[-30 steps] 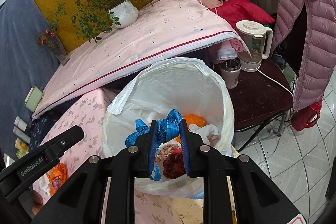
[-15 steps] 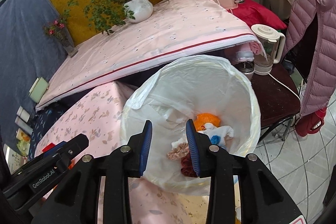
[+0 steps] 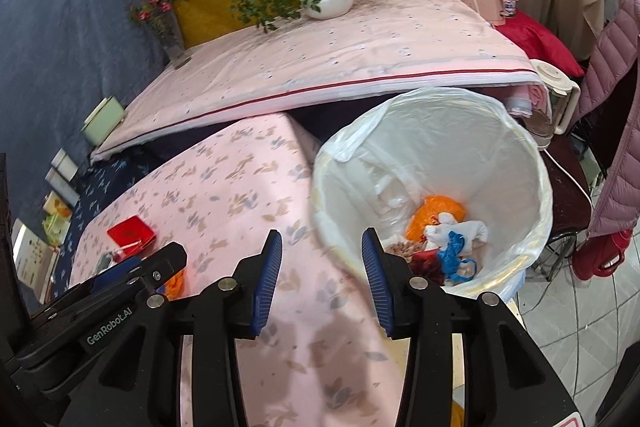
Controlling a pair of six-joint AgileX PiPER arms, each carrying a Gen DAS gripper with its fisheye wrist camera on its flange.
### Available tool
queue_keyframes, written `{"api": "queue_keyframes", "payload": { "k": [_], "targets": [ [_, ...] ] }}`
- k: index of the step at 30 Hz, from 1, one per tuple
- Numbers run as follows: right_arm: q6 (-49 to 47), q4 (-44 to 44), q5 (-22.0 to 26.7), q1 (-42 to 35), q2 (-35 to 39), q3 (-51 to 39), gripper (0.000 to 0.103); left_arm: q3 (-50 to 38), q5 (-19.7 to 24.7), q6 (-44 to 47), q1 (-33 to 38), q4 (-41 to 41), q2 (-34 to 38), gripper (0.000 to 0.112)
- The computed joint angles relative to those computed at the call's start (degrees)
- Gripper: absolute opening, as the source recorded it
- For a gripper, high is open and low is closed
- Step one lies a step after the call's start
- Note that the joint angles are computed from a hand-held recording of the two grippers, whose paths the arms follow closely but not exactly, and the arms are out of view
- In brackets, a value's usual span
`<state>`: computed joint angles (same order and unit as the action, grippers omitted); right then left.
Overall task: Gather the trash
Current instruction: 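Move both open tools back over the orange bag and tissue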
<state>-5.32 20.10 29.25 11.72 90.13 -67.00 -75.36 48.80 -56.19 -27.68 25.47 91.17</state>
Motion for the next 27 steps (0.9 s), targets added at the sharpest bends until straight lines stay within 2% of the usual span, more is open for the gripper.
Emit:
{"api": "queue_keyframes", "payload": {
  "k": [15, 24, 27],
  "targets": [
    [10.8, -9.8, -0.2, 12.9, -0.7, 1.3, 0.041, 16.6, -3.4, -1.9, 7.6, -0.3, -12.8, 0.058],
    [15.3, -14.0, 0.0, 19.2, 2.1, 0.2, 0.041, 24.4, -5.7, 2.1, 16.5, -4.7, -18.4, 0.059],
    [16.5, -15.1, 0.0, 20.7, 3.4, -0.5, 0.041, 26.0, -6.4, 3.0, 19.7, -5.9, -19.7, 0.064]
  ]
}}
